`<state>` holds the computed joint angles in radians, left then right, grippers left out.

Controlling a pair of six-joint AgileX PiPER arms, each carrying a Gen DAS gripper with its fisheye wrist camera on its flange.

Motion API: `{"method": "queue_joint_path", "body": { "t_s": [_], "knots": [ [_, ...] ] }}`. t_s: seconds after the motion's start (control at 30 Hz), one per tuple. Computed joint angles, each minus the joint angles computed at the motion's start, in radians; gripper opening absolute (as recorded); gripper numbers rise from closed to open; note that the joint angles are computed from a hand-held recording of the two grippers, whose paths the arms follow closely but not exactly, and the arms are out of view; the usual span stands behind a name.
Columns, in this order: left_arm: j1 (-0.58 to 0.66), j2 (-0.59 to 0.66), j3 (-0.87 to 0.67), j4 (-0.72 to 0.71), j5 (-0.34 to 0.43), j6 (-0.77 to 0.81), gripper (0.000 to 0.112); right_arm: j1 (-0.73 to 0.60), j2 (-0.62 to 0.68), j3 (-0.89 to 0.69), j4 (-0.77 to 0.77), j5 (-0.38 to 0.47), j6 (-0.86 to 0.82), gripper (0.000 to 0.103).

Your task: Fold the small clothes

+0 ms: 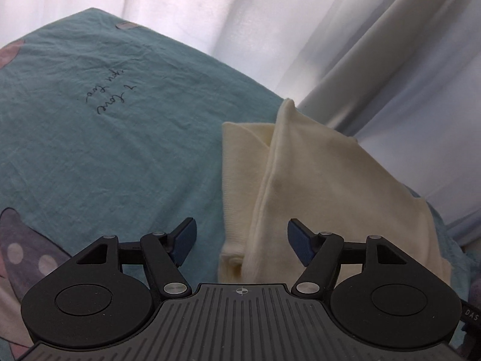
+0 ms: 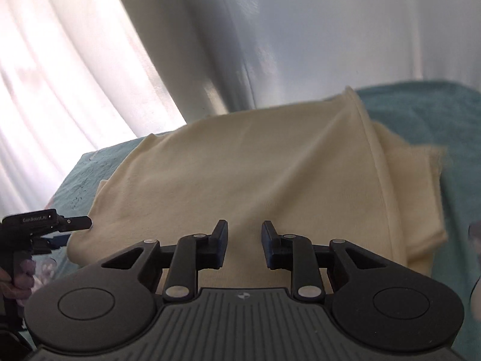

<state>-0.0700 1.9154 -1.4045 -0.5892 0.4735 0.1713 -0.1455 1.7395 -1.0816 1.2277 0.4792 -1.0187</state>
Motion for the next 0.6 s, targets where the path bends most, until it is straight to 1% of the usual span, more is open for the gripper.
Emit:
{"method": "queue_joint_path", "body": {
  "t_s": [0.03,0.07,0.1,0.13,0.23,0.27,0.3,0.37,0.43,0.47,0.5,0.53,0.6],
  "knots": [
    [0.014,0.016,-0.017,-0.083,0.027,0.073,0.072,-0.002,-0.01,0.011,0.013,0.003,-0.012,0.023],
    [0.023,0.032,-0.034,-0.131,0.05,0.105,0.071,0.002,-0.027,0.024,0.01,-0.003,-0.018,0.023],
    [0.031,0.053,-0.059,-0.157,0.081,0.115,0.071,0.008,-0.043,0.042,0.017,-0.013,-0.037,0.023],
    [0.033,0.067,-0.071,-0.18,0.081,0.13,0.07,0.013,-0.056,0.051,0.016,-0.019,-0.05,0.023],
    [0.029,0.094,-0.129,-0.134,0.128,0.103,0.068,0.042,-0.09,0.074,0.006,-0.064,-0.084,0.023],
    [0.023,0.104,-0.15,-0.11,0.14,0.095,0.064,0.053,-0.099,0.08,0.006,-0.083,-0.097,0.023],
    [0.015,0.113,-0.17,-0.063,0.139,0.059,0.055,0.064,-0.109,0.091,0.023,-0.101,-0.121,0.023],
    [0.01,0.128,-0.206,-0.014,0.164,0.015,0.046,0.08,-0.115,0.094,0.015,-0.114,-0.112,0.023],
    [0.018,0.146,-0.239,-0.013,0.19,-0.004,0.036,0.093,-0.1,0.075,-0.001,-0.109,-0.089,0.023],
    [0.03,0.152,-0.24,-0.055,0.192,0.028,0.025,0.098,-0.098,0.072,-0.007,-0.101,-0.08,0.023],
    [0.042,0.145,-0.223,-0.104,0.189,0.069,0.023,0.108,-0.089,0.064,-0.016,-0.099,-0.071,0.023],
    [0.054,0.143,-0.211,-0.153,0.189,0.109,0.023,0.117,-0.088,0.063,-0.021,-0.101,-0.069,0.023],
    [0.067,0.151,-0.207,-0.183,0.196,0.129,0.025,0.149,-0.089,0.063,-0.044,-0.118,-0.059,0.023]
  ]
}}
